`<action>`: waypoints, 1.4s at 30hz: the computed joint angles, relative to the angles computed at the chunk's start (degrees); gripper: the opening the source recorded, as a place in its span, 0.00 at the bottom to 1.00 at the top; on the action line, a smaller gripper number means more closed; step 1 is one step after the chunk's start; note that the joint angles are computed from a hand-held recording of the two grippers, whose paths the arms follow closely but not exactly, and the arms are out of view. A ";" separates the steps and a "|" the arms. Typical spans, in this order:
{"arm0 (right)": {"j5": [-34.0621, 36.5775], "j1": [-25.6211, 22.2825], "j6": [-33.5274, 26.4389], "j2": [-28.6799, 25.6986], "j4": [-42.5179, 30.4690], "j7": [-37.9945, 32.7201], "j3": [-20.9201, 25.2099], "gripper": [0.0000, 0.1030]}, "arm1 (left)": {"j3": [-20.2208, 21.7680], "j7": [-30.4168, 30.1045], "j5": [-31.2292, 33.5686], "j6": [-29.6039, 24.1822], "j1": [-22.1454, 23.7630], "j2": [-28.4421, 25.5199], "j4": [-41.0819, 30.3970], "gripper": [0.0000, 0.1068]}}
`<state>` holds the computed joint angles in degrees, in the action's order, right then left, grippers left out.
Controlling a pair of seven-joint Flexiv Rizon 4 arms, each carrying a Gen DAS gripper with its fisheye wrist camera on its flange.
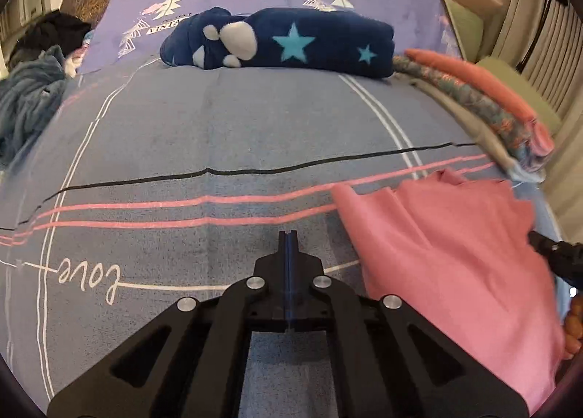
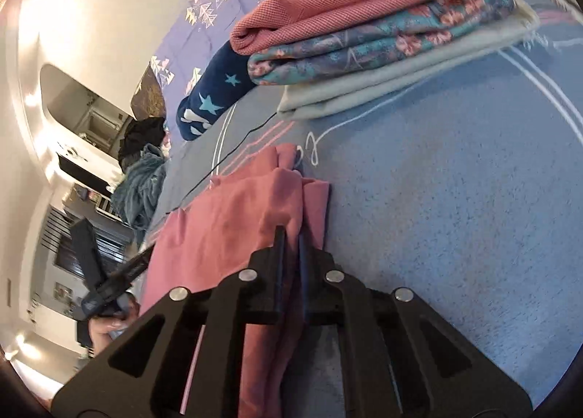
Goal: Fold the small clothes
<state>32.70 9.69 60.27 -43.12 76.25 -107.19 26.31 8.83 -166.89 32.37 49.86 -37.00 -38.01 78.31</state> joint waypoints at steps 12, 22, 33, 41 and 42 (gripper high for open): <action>-3.58 -1.08 10.43 4.52 6.04 -7.00 5.73 0.14 | -0.09 -0.44 3.42 1.79 -2.71 1.99 -0.86 0.19; -16.03 7.11 11.91 1.97 7.18 6.74 -5.09 0.05 | -1.01 5.62 3.30 -6.47 -3.59 -2.49 -6.70 0.21; -9.50 -5.78 7.73 5.60 10.49 1.46 6.94 0.60 | -1.81 -0.28 3.88 5.00 -2.63 3.93 3.51 0.44; -1.30 -9.85 -10.27 5.06 7.32 -8.04 8.84 0.74 | -6.36 3.82 -5.83 26.03 2.00 4.00 13.46 0.55; -1.14 -8.96 -10.34 5.24 7.33 -8.38 7.93 0.75 | -6.07 4.27 -6.52 26.99 1.66 3.79 13.79 0.55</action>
